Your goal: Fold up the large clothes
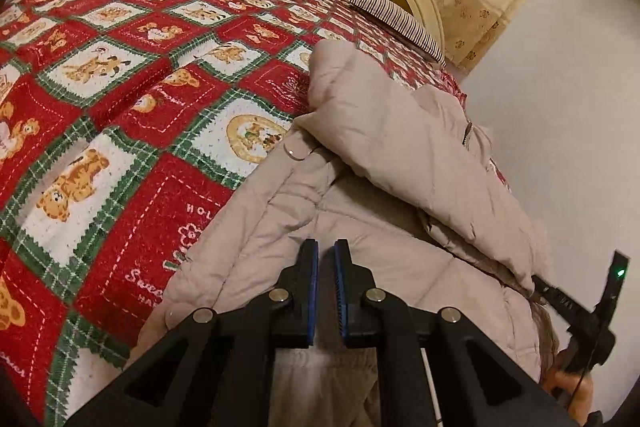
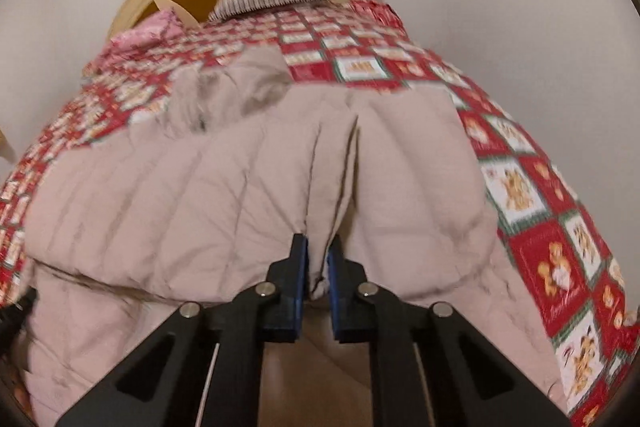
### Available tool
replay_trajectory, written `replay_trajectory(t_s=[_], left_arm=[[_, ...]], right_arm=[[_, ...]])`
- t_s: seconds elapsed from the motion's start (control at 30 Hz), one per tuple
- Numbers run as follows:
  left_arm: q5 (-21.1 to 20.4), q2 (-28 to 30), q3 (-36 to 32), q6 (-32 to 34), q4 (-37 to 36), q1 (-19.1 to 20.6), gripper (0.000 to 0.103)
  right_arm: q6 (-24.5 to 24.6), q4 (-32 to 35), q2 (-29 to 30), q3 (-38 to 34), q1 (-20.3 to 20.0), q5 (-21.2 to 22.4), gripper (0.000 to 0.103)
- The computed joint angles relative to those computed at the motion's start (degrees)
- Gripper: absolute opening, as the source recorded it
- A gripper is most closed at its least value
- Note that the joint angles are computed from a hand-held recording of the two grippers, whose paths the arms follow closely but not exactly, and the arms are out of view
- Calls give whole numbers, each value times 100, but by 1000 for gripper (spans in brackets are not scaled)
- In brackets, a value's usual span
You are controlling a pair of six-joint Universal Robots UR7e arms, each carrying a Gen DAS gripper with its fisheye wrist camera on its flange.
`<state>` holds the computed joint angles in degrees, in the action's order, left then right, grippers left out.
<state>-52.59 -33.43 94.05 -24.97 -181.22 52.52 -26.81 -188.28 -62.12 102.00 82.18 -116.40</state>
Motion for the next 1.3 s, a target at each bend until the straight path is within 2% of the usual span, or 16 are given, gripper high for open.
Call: replay_trajectory(t_s=[0.07, 0.17, 0.27, 0.3, 0.37, 0.4, 0.43, 0.47, 0.57, 0.7, 0.77, 0.93, 1.0, 1.1, 1.2, 1.3], left_arm=[[-3, 3, -6, 8, 0, 9, 8], [103, -12, -14, 45, 119, -14, 8], [792, -39, -229, 275, 1073, -243, 8], [1023, -35, -309, 367, 1380, -331, 8], [1330, -30, -473, 684, 1632, -470, 8], [1292, -48, -544, 863, 1580, -492, 8], [1191, -65, -669, 1023, 1567, -488, 8], [1120, -62, -839, 1104, 1638, -474, 8], [1165, 167, -1551, 1242, 1871, -399, 8], [1449, 818, -2736, 1315, 2257, -289, 9], [1457, 1225, -3385, 1304, 2444, -189, 9], [1657, 2098, -4716, 669, 3381, 26, 9], [1816, 2332, -4968, 765, 3420, 78, 9], [2002, 2538, -4983, 1296, 2842, 93, 9], [2059, 2614, -5067, 1456, 2786, 82, 9], [1939, 2595, -5061, 1419, 2814, 115, 10]], right_arm=[[188, 105, -5, 10, -94, 136, 16], [143, 85, 17, 8, -76, 118, 20], [139, 141, -48, 68, -71, 177, 30], [212, 241, -147, 124, -93, 320, 34], [366, 326, -340, 278, -145, 624, 59], [468, 300, -465, 384, -161, 796, 66], [518, 110, -574, 513, -154, 910, 77], [469, -224, -644, 637, -129, 981, 80], [217, -743, -700, 656, 45, 889, 80], [427, -98, -682, 44, 277, 931, 80], [531, 200, -450, -438, 428, 767, 80], [778, 1160, 344, -1735, 582, 488, 85], [1018, 1615, 639, -2196, 560, 451, 86], [1215, 2120, 1068, -2839, 534, 377, 86], [1156, 2441, 1568, -3565, 586, 46, 86], [1052, 2717, 1966, -4177, 647, -319, 86]])
